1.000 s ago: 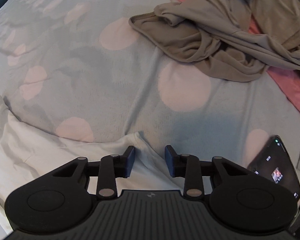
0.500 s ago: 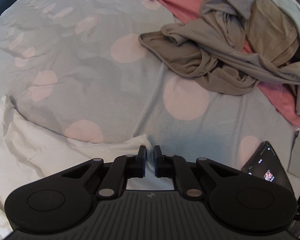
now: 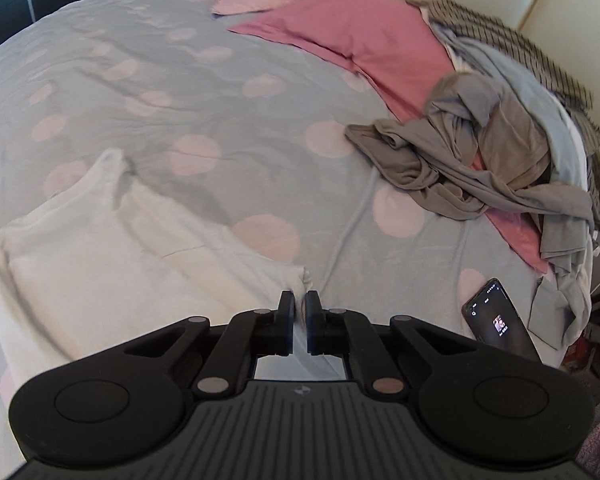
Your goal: Fold clothes
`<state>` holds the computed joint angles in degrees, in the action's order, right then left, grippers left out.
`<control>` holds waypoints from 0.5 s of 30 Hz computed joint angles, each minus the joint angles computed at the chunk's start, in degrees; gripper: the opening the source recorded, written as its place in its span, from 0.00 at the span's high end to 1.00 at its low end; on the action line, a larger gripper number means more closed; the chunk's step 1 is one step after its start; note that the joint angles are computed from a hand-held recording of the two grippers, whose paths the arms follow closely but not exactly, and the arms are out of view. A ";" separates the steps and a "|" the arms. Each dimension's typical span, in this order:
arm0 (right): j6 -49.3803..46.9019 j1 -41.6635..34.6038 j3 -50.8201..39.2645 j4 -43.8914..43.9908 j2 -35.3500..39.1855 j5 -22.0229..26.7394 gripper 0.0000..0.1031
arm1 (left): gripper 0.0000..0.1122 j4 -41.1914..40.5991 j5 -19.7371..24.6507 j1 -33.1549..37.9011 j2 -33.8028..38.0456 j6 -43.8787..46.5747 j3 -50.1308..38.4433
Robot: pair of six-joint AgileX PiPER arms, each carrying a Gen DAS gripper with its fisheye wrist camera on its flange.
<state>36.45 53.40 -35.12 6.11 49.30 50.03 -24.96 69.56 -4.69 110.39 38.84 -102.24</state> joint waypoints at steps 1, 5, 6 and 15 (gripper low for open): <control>0.20 1.35 -0.68 0.17 1.68 -1.42 0.93 | 0.97 -1.24 -0.11 1.95 -0.50 1.58 1.21; -0.79 5.36 -3.05 1.30 9.59 -5.84 0.93 | 0.97 -4.96 -0.38 8.99 -0.71 7.49 5.01; -0.92 6.35 -3.68 1.50 11.47 -6.65 0.93 | 0.97 -5.90 -0.59 10.92 -0.63 9.26 6.20; -10.02 6.24 -9.30 9.34 25.02 -10.05 0.93 | 0.98 -13.34 -2.20 19.79 3.36 19.84 10.41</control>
